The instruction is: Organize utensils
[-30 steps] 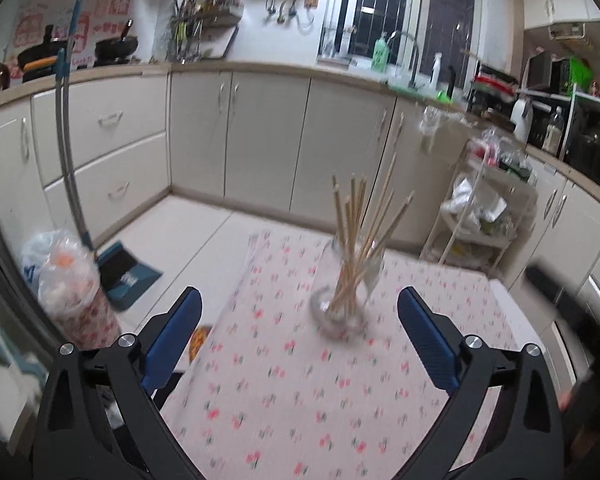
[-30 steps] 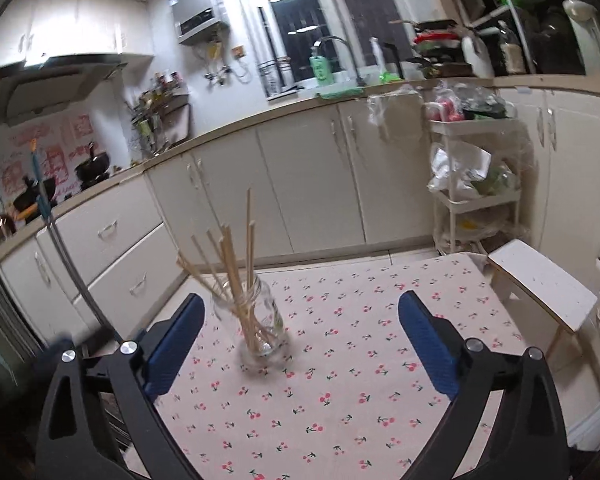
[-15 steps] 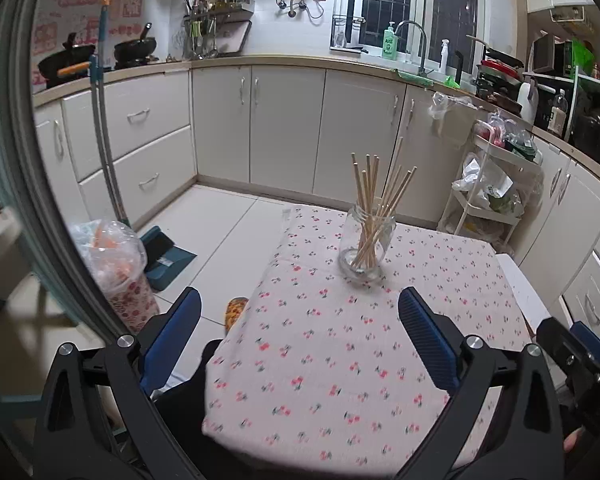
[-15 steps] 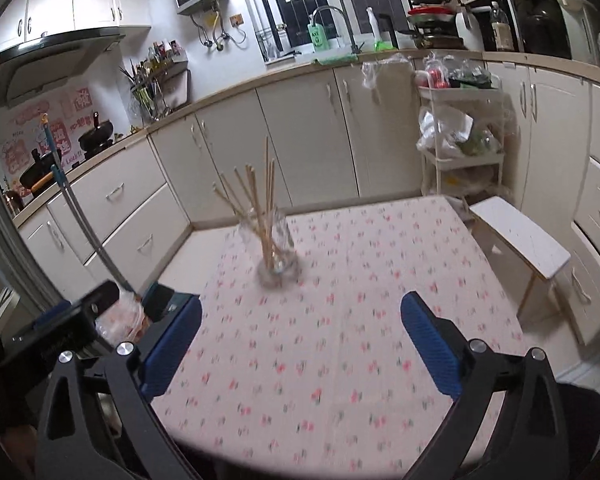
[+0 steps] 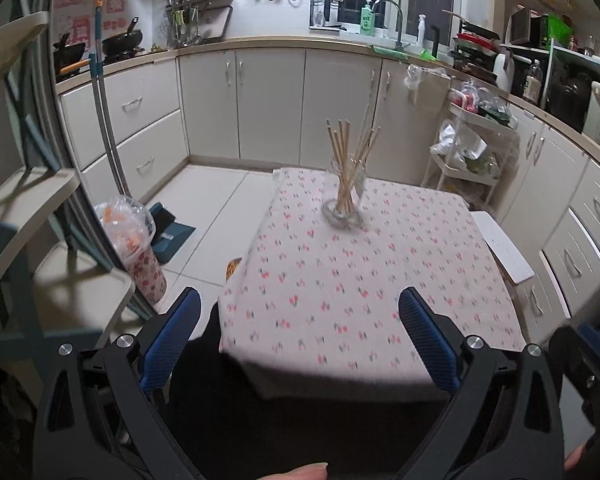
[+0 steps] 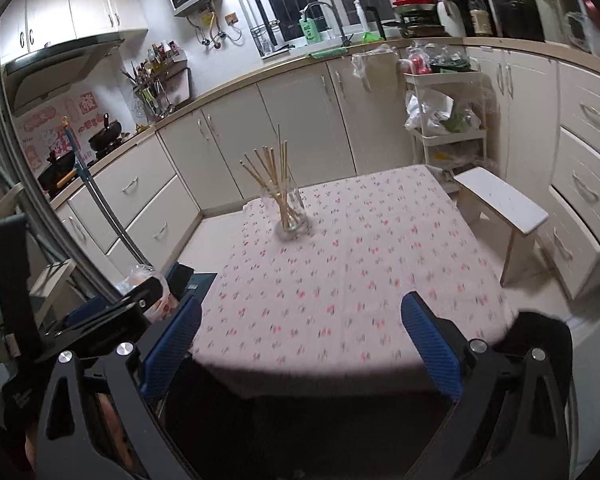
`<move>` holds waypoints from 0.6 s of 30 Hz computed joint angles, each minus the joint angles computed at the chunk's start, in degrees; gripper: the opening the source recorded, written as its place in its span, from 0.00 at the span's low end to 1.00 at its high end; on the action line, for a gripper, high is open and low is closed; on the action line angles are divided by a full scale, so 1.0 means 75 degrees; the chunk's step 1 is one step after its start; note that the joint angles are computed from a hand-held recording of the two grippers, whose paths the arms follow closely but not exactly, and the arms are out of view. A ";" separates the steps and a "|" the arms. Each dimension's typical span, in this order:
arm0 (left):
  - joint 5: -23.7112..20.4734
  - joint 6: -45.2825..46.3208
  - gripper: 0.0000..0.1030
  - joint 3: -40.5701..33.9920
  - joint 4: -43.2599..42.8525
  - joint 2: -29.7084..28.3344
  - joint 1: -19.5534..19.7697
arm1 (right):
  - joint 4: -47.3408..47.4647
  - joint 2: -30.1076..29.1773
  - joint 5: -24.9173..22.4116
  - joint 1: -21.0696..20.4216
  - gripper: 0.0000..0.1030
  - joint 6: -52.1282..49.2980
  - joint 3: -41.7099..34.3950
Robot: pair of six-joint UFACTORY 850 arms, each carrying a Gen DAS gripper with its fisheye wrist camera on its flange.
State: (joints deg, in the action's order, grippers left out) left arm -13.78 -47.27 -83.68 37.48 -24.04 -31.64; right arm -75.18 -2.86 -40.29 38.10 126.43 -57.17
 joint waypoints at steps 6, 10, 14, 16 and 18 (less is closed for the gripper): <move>-0.0141 -0.1164 0.92 0.0914 0.1174 0.0688 -0.0131 | 0.0415 0.0117 -0.0508 0.0433 0.93 -0.0159 0.0092; -0.0129 -0.1296 0.92 0.1106 0.1486 0.0879 -0.0223 | 0.0686 0.0069 -0.0463 0.0467 0.93 -0.0421 -0.0024; -0.0045 -0.1415 0.92 0.1175 0.1626 0.1015 -0.0225 | 0.0553 0.0078 -0.0651 0.0606 0.93 -0.0372 -0.0070; -0.0032 -0.1341 0.92 0.1190 0.1510 0.1056 -0.0199 | 0.0500 0.0083 -0.0726 0.0656 0.93 -0.0332 -0.0082; -0.0025 -0.1138 0.92 0.1180 0.1279 0.1075 -0.0175 | 0.0465 0.0096 -0.0792 0.0702 0.93 -0.0336 -0.0098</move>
